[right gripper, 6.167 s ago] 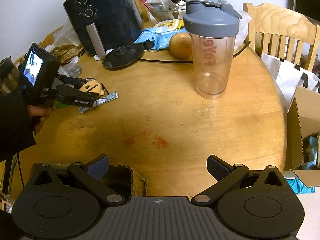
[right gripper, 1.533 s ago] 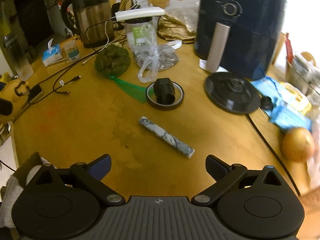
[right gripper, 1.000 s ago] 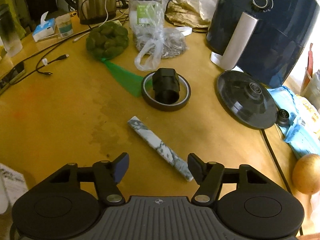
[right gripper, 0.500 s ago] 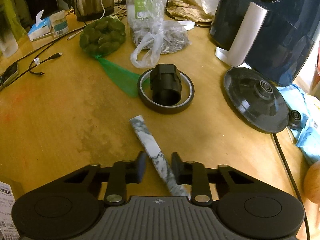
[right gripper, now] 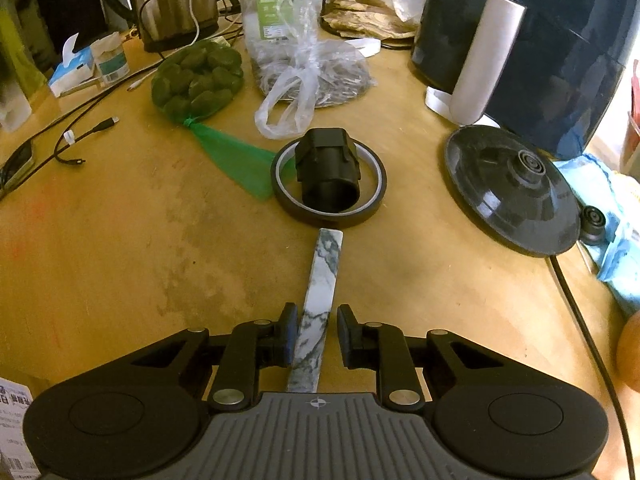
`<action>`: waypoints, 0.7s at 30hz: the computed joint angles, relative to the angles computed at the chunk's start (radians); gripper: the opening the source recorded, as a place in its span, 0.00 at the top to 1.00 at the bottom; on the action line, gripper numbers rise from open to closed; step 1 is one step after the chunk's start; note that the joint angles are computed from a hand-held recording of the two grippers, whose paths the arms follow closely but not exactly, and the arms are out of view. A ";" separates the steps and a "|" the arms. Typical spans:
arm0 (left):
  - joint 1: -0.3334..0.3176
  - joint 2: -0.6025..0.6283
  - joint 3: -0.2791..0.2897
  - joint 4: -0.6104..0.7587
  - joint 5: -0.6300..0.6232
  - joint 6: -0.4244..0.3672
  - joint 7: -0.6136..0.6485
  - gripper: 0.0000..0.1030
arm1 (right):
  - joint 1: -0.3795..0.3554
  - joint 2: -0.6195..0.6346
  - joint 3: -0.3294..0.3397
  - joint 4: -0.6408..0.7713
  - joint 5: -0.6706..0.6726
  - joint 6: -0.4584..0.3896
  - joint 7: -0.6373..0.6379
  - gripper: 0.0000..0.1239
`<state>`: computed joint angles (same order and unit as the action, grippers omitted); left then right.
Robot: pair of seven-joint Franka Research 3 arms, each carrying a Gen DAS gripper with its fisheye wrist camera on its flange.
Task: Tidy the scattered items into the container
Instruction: 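Close the right gripper on the marble-patterned stick, then lift the stick with the right gripper while the left gripper holds the toy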
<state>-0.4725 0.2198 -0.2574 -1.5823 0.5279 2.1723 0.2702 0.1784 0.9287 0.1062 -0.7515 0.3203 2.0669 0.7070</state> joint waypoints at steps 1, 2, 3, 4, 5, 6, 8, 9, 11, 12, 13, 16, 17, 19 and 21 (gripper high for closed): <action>-0.001 0.001 -0.001 0.002 0.000 0.000 0.001 0.49 | 0.000 -0.001 0.001 -0.001 0.001 -0.002 0.002 0.84; -0.002 0.003 -0.001 0.003 0.001 0.000 0.002 0.49 | 0.001 -0.005 0.000 -0.007 0.001 0.001 0.003 0.86; -0.003 0.004 -0.001 0.006 0.002 0.000 0.003 0.49 | 0.003 -0.012 -0.002 -0.021 0.000 0.010 0.003 0.86; -0.004 0.005 -0.001 0.009 0.003 -0.001 0.003 0.49 | 0.005 -0.016 -0.005 -0.027 -0.002 0.014 0.010 0.86; -0.005 0.007 -0.001 0.012 0.003 -0.002 0.003 0.49 | 0.007 -0.016 -0.008 -0.025 -0.004 0.012 0.023 0.87; -0.007 0.009 -0.001 0.016 0.004 -0.005 0.004 0.49 | 0.008 -0.018 -0.011 -0.027 -0.007 0.012 0.032 0.87; -0.010 0.008 -0.001 0.017 0.006 -0.006 0.004 0.49 | 0.007 -0.028 -0.011 -0.042 -0.008 0.015 0.037 0.87; -0.010 0.008 -0.001 0.017 0.007 -0.005 0.005 0.49 | 0.006 -0.035 -0.012 -0.049 -0.008 0.016 0.042 0.87; -0.012 0.006 -0.001 0.015 0.008 -0.007 0.002 0.49 | 0.000 -0.053 -0.011 -0.073 -0.003 0.023 0.048 0.87; -0.012 0.006 -0.001 0.015 0.009 -0.007 0.001 0.49 | -0.004 -0.061 -0.009 -0.081 0.002 0.022 0.051 0.87; -0.013 0.006 -0.001 0.015 0.009 -0.007 0.000 0.49 | -0.007 -0.070 -0.007 -0.092 0.005 0.026 0.050 0.87; -0.013 0.005 -0.002 0.013 0.010 -0.005 0.001 0.49 | -0.018 -0.111 -0.003 -0.143 0.022 0.044 0.046 0.87; -0.014 0.005 -0.002 0.014 0.011 -0.004 0.001 0.49 | -0.021 -0.131 -0.004 -0.172 0.028 0.062 0.046 0.87; -0.015 0.006 -0.002 0.016 0.013 -0.004 0.000 0.49 | -0.022 -0.167 -0.010 -0.224 0.037 0.100 0.063 0.87; -0.017 0.008 -0.003 0.020 0.015 -0.003 0.001 0.49 | -0.029 -0.195 -0.010 -0.259 0.050 0.115 0.083 0.87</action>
<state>-0.4897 0.2278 -0.2602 -1.5627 0.5431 2.1694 0.2714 0.1494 0.7334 0.0959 -1.0101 0.3703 2.1816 0.7897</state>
